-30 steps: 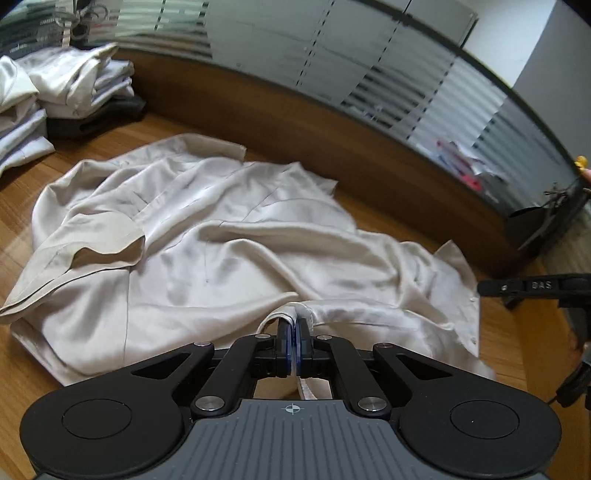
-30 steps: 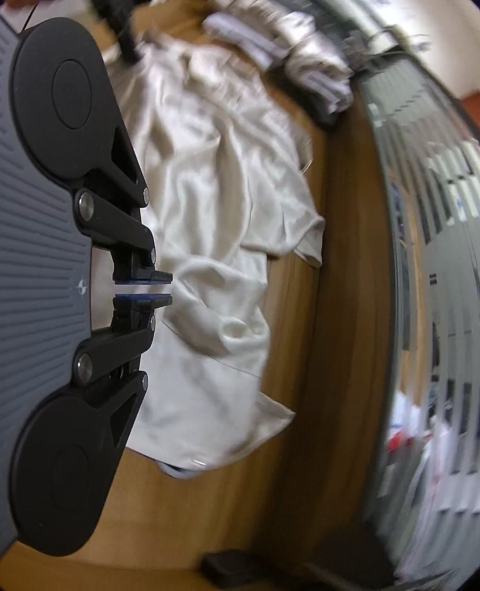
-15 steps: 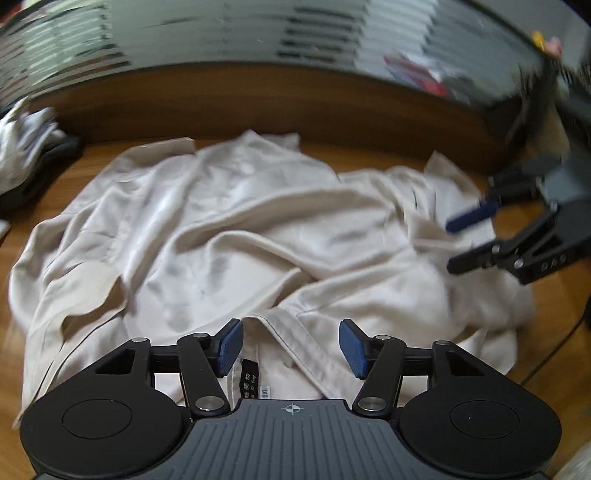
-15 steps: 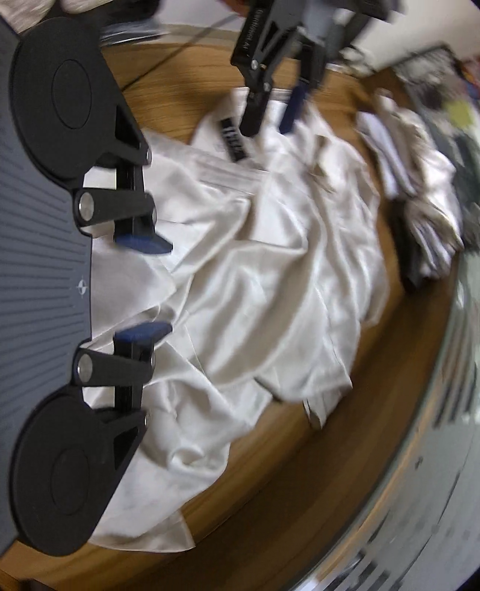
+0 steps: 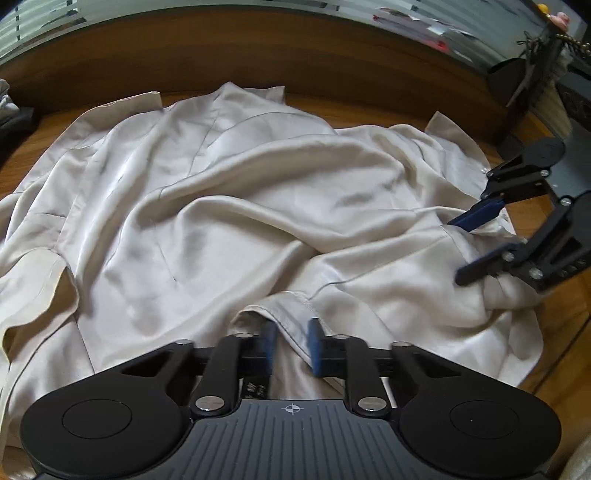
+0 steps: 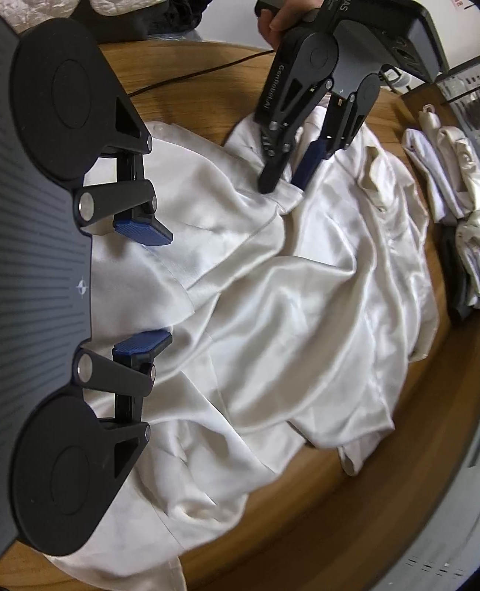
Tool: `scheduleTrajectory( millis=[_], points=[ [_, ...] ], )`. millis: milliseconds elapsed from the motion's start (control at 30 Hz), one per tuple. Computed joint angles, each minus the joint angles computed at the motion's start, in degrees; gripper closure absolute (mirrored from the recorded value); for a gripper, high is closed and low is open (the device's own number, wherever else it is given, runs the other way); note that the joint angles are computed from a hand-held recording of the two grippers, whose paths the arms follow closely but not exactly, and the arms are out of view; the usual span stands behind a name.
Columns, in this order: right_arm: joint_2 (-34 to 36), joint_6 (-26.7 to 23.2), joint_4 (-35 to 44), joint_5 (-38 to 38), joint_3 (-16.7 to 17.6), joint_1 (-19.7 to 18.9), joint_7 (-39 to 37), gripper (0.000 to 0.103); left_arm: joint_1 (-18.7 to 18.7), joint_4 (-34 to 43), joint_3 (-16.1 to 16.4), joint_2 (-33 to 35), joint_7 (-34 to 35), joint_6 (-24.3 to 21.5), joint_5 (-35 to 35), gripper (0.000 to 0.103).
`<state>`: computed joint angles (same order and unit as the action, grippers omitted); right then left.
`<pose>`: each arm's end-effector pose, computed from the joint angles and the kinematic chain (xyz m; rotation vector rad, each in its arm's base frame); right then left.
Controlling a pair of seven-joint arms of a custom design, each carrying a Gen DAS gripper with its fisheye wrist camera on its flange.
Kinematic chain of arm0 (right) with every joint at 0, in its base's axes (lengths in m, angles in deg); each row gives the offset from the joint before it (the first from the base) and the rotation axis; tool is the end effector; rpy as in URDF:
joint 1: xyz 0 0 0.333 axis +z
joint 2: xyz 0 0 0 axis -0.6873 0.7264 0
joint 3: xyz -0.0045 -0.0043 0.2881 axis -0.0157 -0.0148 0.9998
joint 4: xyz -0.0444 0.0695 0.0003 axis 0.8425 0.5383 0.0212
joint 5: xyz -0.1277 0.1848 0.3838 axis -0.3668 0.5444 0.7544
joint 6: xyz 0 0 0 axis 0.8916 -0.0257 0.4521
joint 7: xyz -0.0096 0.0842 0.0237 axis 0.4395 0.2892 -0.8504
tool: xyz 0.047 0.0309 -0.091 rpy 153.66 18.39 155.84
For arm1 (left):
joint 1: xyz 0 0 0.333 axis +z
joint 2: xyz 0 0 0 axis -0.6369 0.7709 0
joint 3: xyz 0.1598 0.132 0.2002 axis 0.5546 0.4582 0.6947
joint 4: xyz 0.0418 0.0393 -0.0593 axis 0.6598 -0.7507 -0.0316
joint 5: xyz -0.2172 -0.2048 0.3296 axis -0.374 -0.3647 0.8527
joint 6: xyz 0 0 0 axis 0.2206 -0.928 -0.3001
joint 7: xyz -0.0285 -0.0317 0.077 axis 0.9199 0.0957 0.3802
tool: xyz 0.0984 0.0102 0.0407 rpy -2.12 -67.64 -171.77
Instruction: Fold clothes
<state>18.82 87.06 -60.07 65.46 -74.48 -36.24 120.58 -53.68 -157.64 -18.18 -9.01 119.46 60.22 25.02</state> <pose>0.6902 0.1448 0.3707 -2.3594 1.2676 -0.0961 0.7121 -0.3533 0.3519 -1.4250 2.5184 -0.8517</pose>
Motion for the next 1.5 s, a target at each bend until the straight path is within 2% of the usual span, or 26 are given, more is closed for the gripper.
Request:
scheduleTrajectory(
  millis=[67, 133, 233, 300, 367, 433, 500, 567, 700, 833, 900, 933, 967, 1033, 1067, 1100, 1167, 1267, 1333, 1500],
  points=[
    [-0.74, 1.27, -1.11, -0.58, -0.23, 0.50, 1.88, 0.085, 1.54, -3.37, -1.49, -2.07, 1.63, 2.80, -1.98, 0.098],
    [-2.28, 2.70, -2.89, 0.14, -0.24, 0.67, 3.95, 0.094, 3.37, -7.11, -3.39, -4.60, 4.47, 5.75, -4.58, 0.099],
    [-6.38, 4.86, -7.14, 1.76, -0.10, 0.94, 5.12, 0.095, 6.09, -12.58, -6.39, -8.57, 10.09, 10.12, -9.10, 0.099],
    [-9.40, 6.40, -10.35, -0.72, -0.59, 2.13, 7.53, 0.092, 7.87, -15.44, -8.49, -10.88, 14.58, 12.25, -12.70, 0.099],
    [-11.80, 9.40, -13.34, -8.58, -1.36, 4.10, 12.10, 0.067, 8.90, -17.17, -9.92, -12.60, 19.09, 13.34, -15.63, 0.099],
    [-13.45, 13.37, -15.60, -11.93, -1.27, 5.09, 12.92, 0.061, 9.71, -18.62, -11.11, -14.24, 23.63, 14.06, -18.75, 0.099],
    [-13.02, 14.83, -14.87, -9.32, -0.58, 5.45, 9.30, 0.052, 9.23, -19.38, -10.80, -15.50, 26.57, 13.88, -20.14, 0.099],
    [-11.03, 14.61, -12.07, -3.42, 0.74, 5.44, 1.25, 0.036, 7.85, -20.02, -9.53, -16.65, 28.19, 13.61, -19.78, 0.099],
    [-5.56, 10.04, -4.10, 7.02, 3.75, 3.98, -19.78, 0.034, 5.80, -21.00, -7.54, -18.29, 29.25, 12.92, -19.46, 0.099],
    [-0.48, -0.38, 4.63, 6.03, 4.41, 3.04, -35.01, 0.034, 4.09, -22.61, -5.74, -19.99, 28.23, 13.49, -18.55, 0.099],
    [2.44, -7.95, 9.95, 5.51, 4.49, 2.54, -38.91, 0.039, 3.09, -23.19, -4.61, -20.62, 25.61, 13.67, -17.53, 0.099],
    [4.04, -11.88, 12.76, 4.77, 4.45, 2.55, -40.03, 0.050, 2.41, -23.37, -3.75, -20.92, 23.24, 13.37, -16.43, 0.098],
    [5.10, -14.49, 14.65, 3.56, 4.23, 2.96, -40.07, 0.073, 1.82, -23.54, -2.98, -21.19, 20.86, 13.03, -15.28, 0.095],
    [6.23, -17.20, 16.66, 1.18, 3.47, 4.04, -37.44, 0.100, 1.07, -24.04, -1.77, -21.99, 16.41, 11.99, -13.19, 0.086],
    [6.77, -18.49, 17.61, 0.04, 3.16, 4.51, -35.96, 0.100, 0.94, -24.80, -1.31, -22.75, 14.58, 11.99, -12.38, 0.078],
    [6.64, -18.31, 17.45, -0.18, 2.91, 4.81, -33.73, 0.100, 1.05, -26.10, -1.00, -23.77, 13.43, 13.01, -11.91, 0.075],
    [3.87, -14.76, 13.24, 1.05, 2.85, 4.84, -30.67, 0.100, 1.21, -28.66, -0.05, -25.61, 11.14, 15.51, -10.21, 0.059],
    [-1.49, -8.46, 5.40, 3.11, 2.56, 5.22, -25.14, 0.100, 0.61, -30.94, 3.44, -26.87, 3.42, 18.67, -2.37, 0.047],
    [-4.53, -4.61, 0.99, 3.64, 2.18, 5.86, -20.27, 0.100, 1.24, -30.35, 5.15, -26.16, -0.45, 18.07, 2.03, 0.044],
    [-10.68, 5.74, -8.85, 0.52, 1.25, 8.61, -2.44, 0.100, 4.69, -23.74, 6.34, -20.32, 0.97, 12.38, 8.15, 0.044]
  ],
)
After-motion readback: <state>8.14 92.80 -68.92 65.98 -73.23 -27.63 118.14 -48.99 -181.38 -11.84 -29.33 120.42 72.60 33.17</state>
